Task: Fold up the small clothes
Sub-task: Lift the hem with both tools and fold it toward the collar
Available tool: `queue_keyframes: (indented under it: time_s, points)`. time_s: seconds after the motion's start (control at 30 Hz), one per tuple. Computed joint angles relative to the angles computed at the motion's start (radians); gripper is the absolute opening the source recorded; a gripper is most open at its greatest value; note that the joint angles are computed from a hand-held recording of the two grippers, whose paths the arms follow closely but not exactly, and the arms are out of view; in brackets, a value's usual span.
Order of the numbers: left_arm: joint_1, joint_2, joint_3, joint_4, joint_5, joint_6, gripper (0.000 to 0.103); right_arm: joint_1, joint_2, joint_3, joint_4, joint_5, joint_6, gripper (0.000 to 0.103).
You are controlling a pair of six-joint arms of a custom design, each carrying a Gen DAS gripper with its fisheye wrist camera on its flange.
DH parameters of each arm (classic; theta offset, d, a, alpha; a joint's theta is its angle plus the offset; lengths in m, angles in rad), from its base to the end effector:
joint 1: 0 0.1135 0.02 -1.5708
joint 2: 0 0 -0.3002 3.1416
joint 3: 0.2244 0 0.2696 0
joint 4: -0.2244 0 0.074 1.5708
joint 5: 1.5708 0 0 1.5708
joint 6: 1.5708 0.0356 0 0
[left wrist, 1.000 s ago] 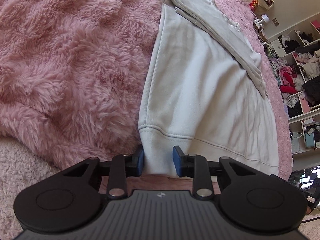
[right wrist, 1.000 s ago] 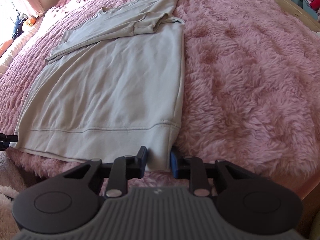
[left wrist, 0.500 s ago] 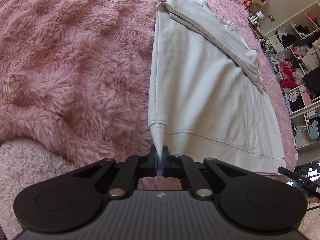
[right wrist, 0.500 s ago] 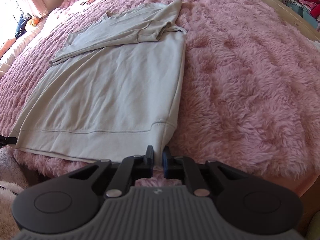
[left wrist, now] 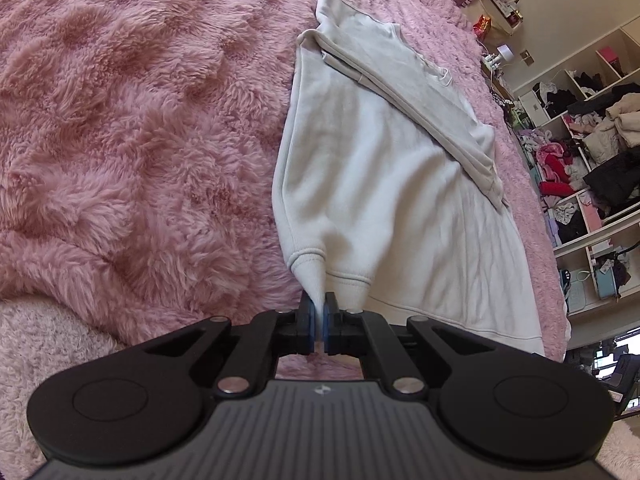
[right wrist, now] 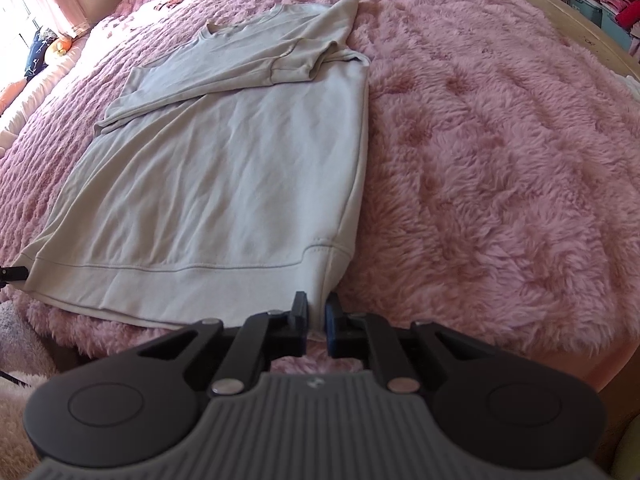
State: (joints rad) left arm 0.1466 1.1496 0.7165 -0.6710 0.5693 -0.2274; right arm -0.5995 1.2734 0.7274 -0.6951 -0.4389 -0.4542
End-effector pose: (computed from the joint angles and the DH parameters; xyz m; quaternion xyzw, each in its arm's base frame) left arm 0.2084 0.0114 0.2387 -0.1098 0.9295 -0.2820 0.2107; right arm 0.1920 -0.1129 0.2148 0.0343 0.9628 0.1051 0.2464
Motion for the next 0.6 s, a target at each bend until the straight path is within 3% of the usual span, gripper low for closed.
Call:
queue_keyframes:
  time_s: [0.2, 0.3, 0.47, 0.6]
  points:
    - [0.036, 0.033, 0.053, 0.052, 0.102, -0.032, 0.003, 0.001, 0.024, 0.062, -0.035, -0.044, 0.027, 0.003]
    - [0.016, 0.075, 0.106, 0.088, 0.103, -0.051, 0.003, 0.008, 0.055, 0.122, -0.039, -0.083, 0.065, 0.003]
    - [-0.008, 0.189, 0.21, 0.211, 0.13, -0.124, 0.003, 0.041, 0.151, 0.253, 0.008, -0.157, 0.195, 0.002]
    - [-0.024, 0.313, 0.321, 0.294, 0.115, -0.154, 0.003, 0.101, 0.263, 0.383, 0.118, -0.176, 0.356, 0.002]
